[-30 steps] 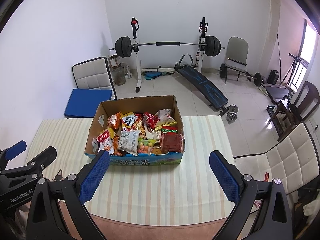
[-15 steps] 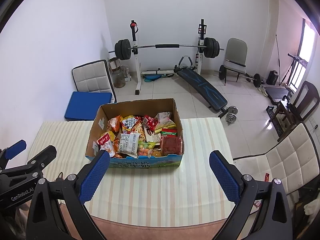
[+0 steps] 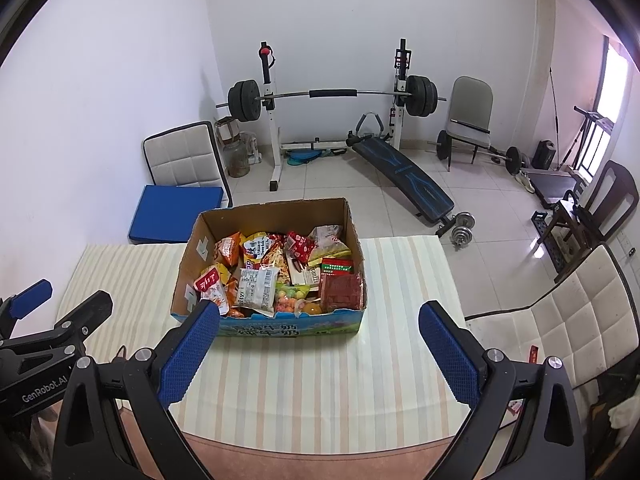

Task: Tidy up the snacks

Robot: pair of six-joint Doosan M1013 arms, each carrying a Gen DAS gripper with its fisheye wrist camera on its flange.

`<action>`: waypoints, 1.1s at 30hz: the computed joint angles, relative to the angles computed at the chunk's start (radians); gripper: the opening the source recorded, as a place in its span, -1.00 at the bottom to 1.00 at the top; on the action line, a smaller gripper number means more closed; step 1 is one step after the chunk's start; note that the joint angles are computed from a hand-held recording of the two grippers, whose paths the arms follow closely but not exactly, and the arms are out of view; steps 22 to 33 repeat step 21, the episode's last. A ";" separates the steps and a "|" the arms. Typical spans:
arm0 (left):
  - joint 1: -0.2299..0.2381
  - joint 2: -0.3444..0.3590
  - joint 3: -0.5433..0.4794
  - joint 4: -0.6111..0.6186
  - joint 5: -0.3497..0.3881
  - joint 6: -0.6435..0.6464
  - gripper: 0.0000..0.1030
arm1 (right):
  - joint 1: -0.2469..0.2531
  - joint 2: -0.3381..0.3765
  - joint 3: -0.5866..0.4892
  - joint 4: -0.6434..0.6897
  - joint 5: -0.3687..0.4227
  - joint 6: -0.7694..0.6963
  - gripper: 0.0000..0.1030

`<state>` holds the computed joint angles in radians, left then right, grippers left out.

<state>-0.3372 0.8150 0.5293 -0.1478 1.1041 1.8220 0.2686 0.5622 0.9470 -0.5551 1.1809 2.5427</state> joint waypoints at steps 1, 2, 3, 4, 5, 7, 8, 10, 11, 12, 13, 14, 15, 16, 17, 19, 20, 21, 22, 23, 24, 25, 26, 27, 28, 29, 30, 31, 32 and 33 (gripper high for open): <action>0.000 0.005 -0.011 0.001 0.006 0.000 1.00 | 0.000 -0.001 0.001 0.000 -0.001 0.001 0.98; 0.000 0.001 -0.004 0.001 0.001 -0.001 1.00 | 0.000 0.000 0.000 -0.001 0.000 0.003 0.98; 0.000 0.001 -0.004 0.002 -0.001 -0.001 1.00 | 0.000 0.001 -0.001 -0.002 0.002 0.001 0.98; 0.001 0.002 -0.006 0.001 0.000 0.001 1.00 | 0.001 0.000 0.000 -0.005 0.002 0.004 0.98; 0.001 0.000 -0.002 -0.001 -0.003 0.006 1.00 | 0.001 -0.001 0.001 -0.006 0.001 0.007 0.98; 0.002 -0.001 0.000 -0.005 -0.002 0.009 1.00 | 0.001 -0.001 -0.002 -0.007 0.007 0.007 0.98; 0.002 0.000 -0.002 -0.006 -0.001 0.011 1.00 | 0.001 -0.001 -0.005 -0.008 0.012 0.010 0.98; 0.002 -0.002 0.002 -0.002 -0.006 0.011 1.00 | 0.001 -0.002 -0.005 -0.009 0.013 0.011 0.98; 0.002 -0.002 0.002 -0.002 -0.005 0.013 1.00 | 0.001 -0.002 -0.005 -0.009 0.015 0.010 0.98; 0.002 -0.003 0.004 0.000 -0.006 0.014 1.00 | 0.001 -0.003 -0.005 -0.009 0.017 0.013 0.98; 0.002 -0.007 0.013 0.000 -0.014 0.015 1.00 | 0.001 -0.004 -0.004 -0.006 0.017 0.014 0.98; 0.002 -0.009 0.017 0.003 -0.021 0.015 1.00 | 0.002 -0.004 -0.006 -0.008 0.021 0.018 0.98; 0.002 -0.010 0.020 0.004 -0.025 0.014 1.00 | 0.002 -0.004 -0.008 -0.008 0.023 0.019 0.98; 0.003 -0.014 0.027 0.003 -0.032 0.015 1.00 | 0.002 -0.004 -0.007 -0.007 0.023 0.018 0.98; 0.004 -0.013 0.027 0.001 -0.032 0.018 1.00 | 0.002 -0.004 -0.007 -0.007 0.023 0.018 0.98; 0.005 -0.012 0.023 0.002 -0.030 0.018 1.00 | 0.002 -0.005 -0.006 -0.007 0.021 0.020 0.98; 0.004 -0.013 0.027 -0.001 -0.031 0.021 1.00 | 0.002 -0.004 -0.006 -0.008 0.022 0.020 0.98; 0.005 -0.013 0.027 -0.002 -0.030 0.022 1.00 | 0.002 -0.004 -0.006 -0.009 0.022 0.019 0.98; 0.005 -0.013 0.027 -0.002 -0.030 0.022 1.00 | 0.002 -0.004 -0.006 -0.009 0.022 0.019 0.98; 0.005 -0.013 0.027 -0.002 -0.030 0.022 1.00 | 0.002 -0.004 -0.006 -0.009 0.022 0.019 0.98; 0.005 -0.013 0.027 -0.002 -0.030 0.022 1.00 | 0.002 -0.004 -0.006 -0.009 0.022 0.019 0.98; 0.005 -0.013 0.027 -0.002 -0.030 0.022 1.00 | 0.002 -0.004 -0.006 -0.009 0.022 0.019 0.98; 0.005 -0.013 0.027 -0.002 -0.030 0.022 1.00 | 0.002 -0.004 -0.006 -0.009 0.022 0.019 0.98; 0.005 -0.013 0.027 -0.002 -0.030 0.022 1.00 | 0.002 -0.004 -0.006 -0.009 0.022 0.019 0.98; 0.005 -0.013 0.027 -0.002 -0.030 0.022 1.00 | 0.002 -0.004 -0.006 -0.009 0.022 0.019 0.98; 0.005 -0.013 0.027 -0.002 -0.030 0.022 1.00 | 0.002 -0.004 -0.006 -0.009 0.022 0.019 0.98; 0.005 -0.013 0.027 -0.002 -0.030 0.022 1.00 | 0.002 -0.004 -0.006 -0.009 0.022 0.019 0.98; 0.005 -0.013 0.027 -0.002 -0.030 0.022 1.00 | 0.002 -0.004 -0.006 -0.009 0.022 0.019 0.98; 0.005 -0.013 0.027 -0.002 -0.030 0.022 1.00 | 0.002 -0.004 -0.006 -0.009 0.022 0.019 0.98; 0.005 -0.013 0.027 -0.002 -0.030 0.022 1.00 | 0.002 -0.004 -0.006 -0.009 0.022 0.019 0.98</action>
